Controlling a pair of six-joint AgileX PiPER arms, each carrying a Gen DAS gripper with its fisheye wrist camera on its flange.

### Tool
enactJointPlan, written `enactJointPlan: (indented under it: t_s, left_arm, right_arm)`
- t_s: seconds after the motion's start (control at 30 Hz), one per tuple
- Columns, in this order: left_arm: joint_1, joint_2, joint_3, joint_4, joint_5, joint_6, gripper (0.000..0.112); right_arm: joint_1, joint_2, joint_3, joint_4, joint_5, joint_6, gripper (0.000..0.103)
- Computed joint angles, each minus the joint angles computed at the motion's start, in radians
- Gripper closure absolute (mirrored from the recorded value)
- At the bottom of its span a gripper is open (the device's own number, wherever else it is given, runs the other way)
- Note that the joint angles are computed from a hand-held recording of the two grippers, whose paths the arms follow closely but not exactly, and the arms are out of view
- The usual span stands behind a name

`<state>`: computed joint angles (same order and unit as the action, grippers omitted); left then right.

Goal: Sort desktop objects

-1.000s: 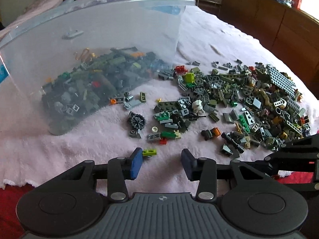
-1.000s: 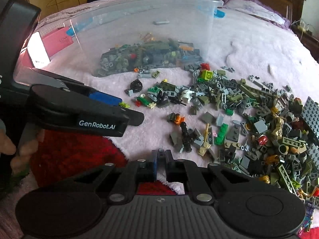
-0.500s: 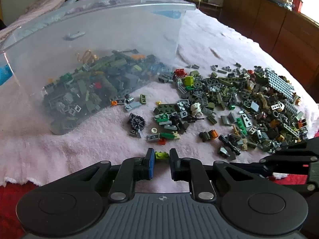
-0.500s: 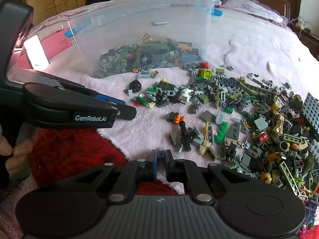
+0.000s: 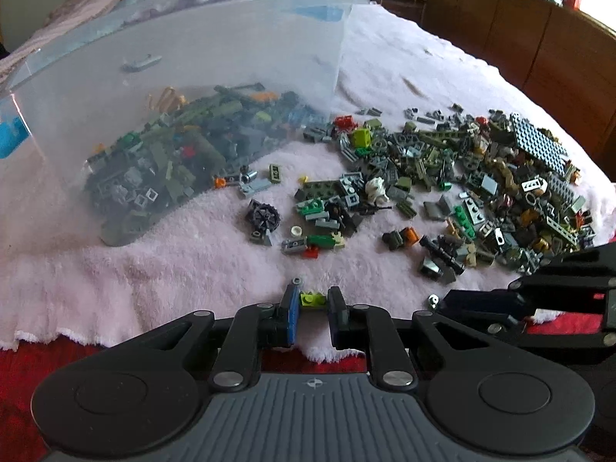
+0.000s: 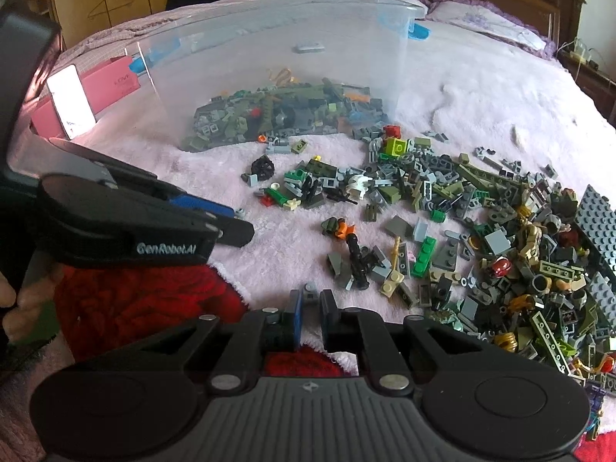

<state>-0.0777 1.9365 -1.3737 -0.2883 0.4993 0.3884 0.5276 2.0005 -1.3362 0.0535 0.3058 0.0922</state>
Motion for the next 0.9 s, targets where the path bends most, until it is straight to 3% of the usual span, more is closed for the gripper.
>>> enactJointPlan:
  t_s: [0.6,0.9]
  left_arm:
    - [0.014,-0.001,0.01,-0.017,-0.006,0.054,0.093]
    - [0.022,-0.015,0.018,-0.063,-0.008,0.066,0.095]
  right_arm:
    - [-0.002,0.024,-0.028,0.019,0.01,-0.001,0.088]
    - [0.003,0.031,-0.036,-0.007,0.011,0.007,0.093]
